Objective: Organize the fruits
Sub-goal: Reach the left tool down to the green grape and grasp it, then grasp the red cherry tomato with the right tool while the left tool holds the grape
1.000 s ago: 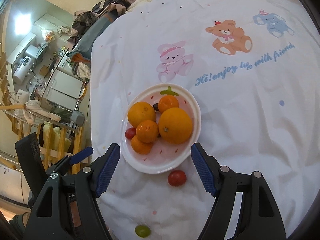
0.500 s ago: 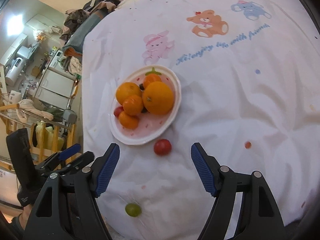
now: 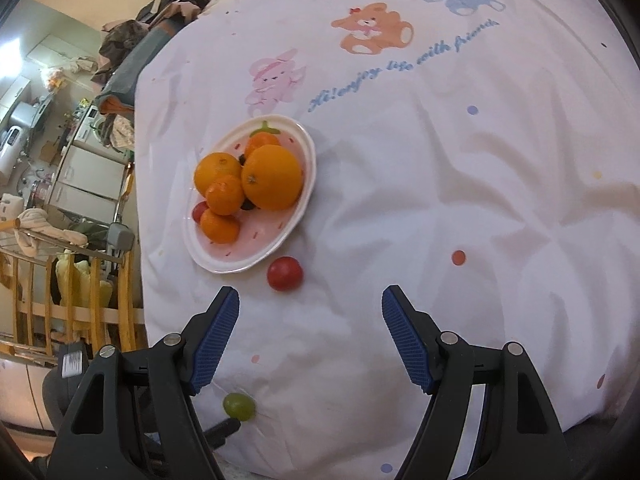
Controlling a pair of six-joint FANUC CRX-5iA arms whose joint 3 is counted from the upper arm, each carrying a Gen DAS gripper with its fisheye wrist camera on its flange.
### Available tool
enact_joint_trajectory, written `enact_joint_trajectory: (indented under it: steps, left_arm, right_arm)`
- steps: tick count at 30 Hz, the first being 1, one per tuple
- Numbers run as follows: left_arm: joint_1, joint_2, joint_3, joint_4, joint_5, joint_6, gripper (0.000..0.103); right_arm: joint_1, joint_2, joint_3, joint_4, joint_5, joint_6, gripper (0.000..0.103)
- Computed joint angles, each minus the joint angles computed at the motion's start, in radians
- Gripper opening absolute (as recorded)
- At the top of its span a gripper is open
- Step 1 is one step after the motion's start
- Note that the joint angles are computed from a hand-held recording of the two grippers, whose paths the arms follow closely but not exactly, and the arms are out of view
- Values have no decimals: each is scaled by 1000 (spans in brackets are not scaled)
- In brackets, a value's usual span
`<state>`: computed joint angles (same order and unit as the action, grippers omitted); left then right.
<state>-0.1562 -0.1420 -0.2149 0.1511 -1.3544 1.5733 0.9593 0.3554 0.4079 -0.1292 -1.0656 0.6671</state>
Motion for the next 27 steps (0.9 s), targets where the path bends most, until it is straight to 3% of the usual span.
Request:
enact_joint_trajectory:
  steps: [3,7,11,15,21,27]
  left_arm:
    - [-17,7,-6,11,9,-9,71]
    - [-42,31,0,-4,19,-16,52]
    - [-58,33,0,-21,33,-8,45]
    - [-71,44,11,-37,31,-13,27]
    - [-58,33,13,-13,36,-8,27]
    - [-17,-38,15,-41,103,44,27]
  right_arm:
    - [-5,5,4,-10,-15,-6,77]
    - [-5,9,10,-15,-13,0,77]
    - [-5,14,19,-19,-15,5,77]
    - [-7,15,19,-22,-13,2,77]
    - [-7,14,17,-21,-11,0,77]
    - [-6,25,30,-23,-25,7,77]
